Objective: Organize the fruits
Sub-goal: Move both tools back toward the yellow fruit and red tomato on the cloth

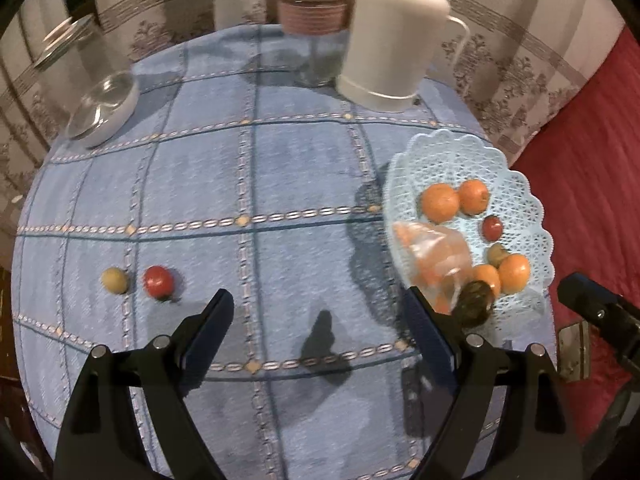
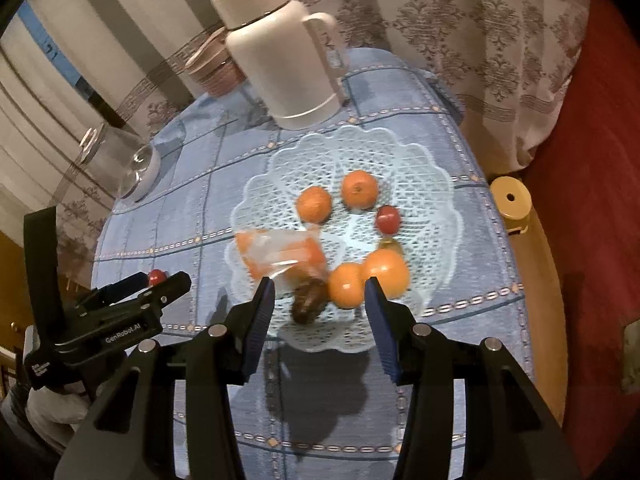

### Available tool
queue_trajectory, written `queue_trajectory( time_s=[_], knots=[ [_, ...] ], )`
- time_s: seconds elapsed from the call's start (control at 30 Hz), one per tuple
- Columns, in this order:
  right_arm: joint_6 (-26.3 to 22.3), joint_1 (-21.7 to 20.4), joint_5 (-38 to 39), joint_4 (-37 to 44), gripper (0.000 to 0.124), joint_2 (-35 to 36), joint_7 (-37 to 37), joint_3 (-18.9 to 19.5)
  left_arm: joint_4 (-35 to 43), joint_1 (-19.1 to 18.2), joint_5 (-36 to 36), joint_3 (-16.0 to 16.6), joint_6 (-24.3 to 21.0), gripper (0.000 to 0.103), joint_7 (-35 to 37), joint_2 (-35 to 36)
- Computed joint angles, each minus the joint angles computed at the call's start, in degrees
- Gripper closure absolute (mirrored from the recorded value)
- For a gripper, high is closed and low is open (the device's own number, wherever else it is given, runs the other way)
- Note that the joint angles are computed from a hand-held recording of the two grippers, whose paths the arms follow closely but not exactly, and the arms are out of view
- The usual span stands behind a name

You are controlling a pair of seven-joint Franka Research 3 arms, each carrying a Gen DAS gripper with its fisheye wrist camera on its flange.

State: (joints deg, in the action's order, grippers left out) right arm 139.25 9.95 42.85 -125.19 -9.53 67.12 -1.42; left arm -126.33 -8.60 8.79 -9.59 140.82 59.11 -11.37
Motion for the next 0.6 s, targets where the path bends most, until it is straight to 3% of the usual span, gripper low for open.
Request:
queue_trajectory(
  time_s=[0.13,0.6],
  knots=[
    [0.6,0.9,0.1,0.0,0.067,-0.4,0.9,0.9,-2.3,0.8,-0.1,1.0,-0.4,0.017,0.0,-2.5],
    [1.5,5.8,0.2,1.8,0.067,0.4,3.3,3.7,-12.2,5.6,-0.1,5.0,-2.8,0.017,1.5,-12.7]
  ],
)
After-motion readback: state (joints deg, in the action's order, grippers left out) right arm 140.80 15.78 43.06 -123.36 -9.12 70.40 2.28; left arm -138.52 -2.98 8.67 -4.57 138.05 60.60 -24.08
